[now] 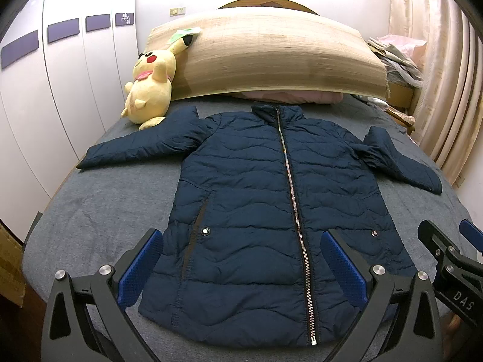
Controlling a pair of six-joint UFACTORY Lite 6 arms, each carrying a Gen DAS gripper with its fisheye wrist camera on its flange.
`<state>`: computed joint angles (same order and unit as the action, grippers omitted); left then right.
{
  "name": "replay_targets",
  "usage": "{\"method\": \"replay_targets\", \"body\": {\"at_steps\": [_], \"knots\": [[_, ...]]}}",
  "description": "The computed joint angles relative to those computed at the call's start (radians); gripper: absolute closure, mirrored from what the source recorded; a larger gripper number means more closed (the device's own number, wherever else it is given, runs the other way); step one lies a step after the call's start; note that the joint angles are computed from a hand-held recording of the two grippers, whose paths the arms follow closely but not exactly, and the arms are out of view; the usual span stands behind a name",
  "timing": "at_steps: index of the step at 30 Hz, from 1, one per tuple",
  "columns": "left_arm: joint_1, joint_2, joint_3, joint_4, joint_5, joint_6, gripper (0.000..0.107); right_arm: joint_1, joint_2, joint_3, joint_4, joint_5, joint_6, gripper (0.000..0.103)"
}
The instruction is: Fold large clothes
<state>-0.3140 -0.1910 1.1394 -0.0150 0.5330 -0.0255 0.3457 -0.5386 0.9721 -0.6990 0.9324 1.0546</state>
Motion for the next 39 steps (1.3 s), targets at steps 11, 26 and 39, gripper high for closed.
{"method": "replay_targets", "body": {"at_steps": [11, 26, 39], "knots": [[-0.011, 0.019, 0.009, 0.022, -0.003, -0.024, 0.004, -0.014, 0.013, -0.003, -0.007, -0.014, 0.015, 0.000], [0.096, 0.222, -0.002, -0.003, -0.078, 0.063, 0.004, -0.958, -0.017, -0.261, 1.207, -0.236, -1.270, 0.000], [0.104, 0.451, 0.087, 0.133, -0.092, -0.079, 0.004, -1.633, 0.990, 0.385, 1.967, 0.164, -1.730, 0.000]]}}
